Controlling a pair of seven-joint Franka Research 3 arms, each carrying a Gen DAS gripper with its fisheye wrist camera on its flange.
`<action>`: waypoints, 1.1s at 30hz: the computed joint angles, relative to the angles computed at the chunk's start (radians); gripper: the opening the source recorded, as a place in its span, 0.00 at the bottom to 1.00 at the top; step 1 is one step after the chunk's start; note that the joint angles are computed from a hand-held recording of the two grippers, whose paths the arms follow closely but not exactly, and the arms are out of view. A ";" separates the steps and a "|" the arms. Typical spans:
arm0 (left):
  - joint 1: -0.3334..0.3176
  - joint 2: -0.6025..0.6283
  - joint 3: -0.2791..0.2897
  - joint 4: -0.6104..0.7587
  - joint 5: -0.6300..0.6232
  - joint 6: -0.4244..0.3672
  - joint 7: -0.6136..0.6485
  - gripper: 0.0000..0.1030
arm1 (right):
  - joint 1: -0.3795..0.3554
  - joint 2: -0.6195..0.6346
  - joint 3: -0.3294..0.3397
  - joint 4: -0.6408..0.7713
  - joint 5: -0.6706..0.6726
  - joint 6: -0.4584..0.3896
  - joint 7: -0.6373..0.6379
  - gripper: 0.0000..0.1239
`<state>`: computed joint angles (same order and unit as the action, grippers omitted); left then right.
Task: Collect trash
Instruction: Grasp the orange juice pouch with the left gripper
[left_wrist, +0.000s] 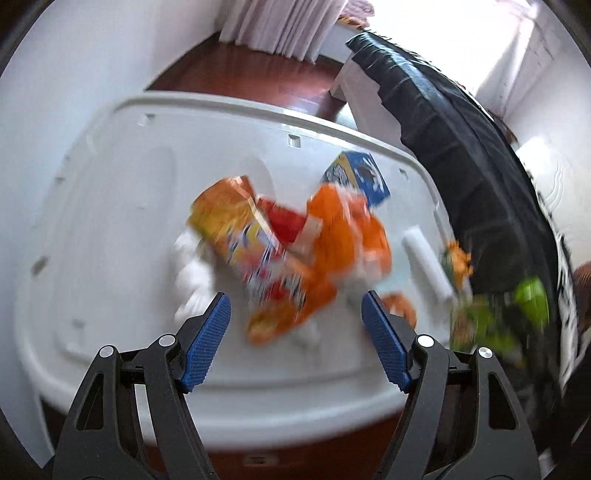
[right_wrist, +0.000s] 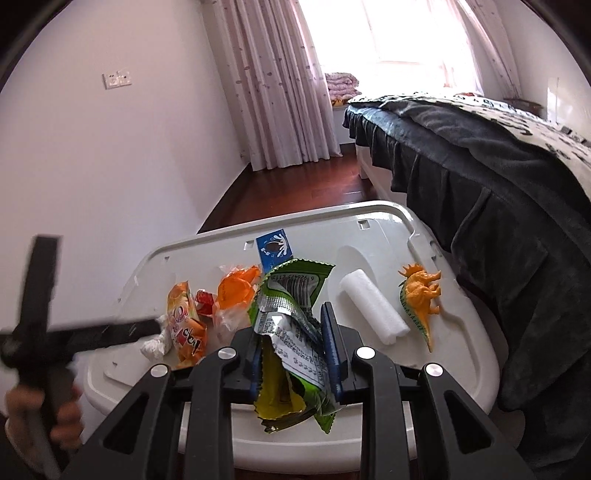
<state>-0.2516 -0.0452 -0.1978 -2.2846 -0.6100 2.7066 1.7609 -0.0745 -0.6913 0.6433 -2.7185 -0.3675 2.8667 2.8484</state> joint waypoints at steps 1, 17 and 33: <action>0.003 0.036 0.005 0.038 -0.016 -0.021 -0.005 0.70 | 0.001 0.001 -0.005 -0.002 0.001 0.004 -0.001 0.21; 0.106 0.157 -0.065 0.095 -0.044 -0.014 -0.075 0.70 | 0.013 -0.013 -0.028 -0.020 0.060 0.029 -0.037 0.22; 0.063 0.188 -0.040 0.069 0.424 0.115 -0.338 0.53 | 0.004 0.001 -0.025 -0.021 0.079 0.047 -0.035 0.22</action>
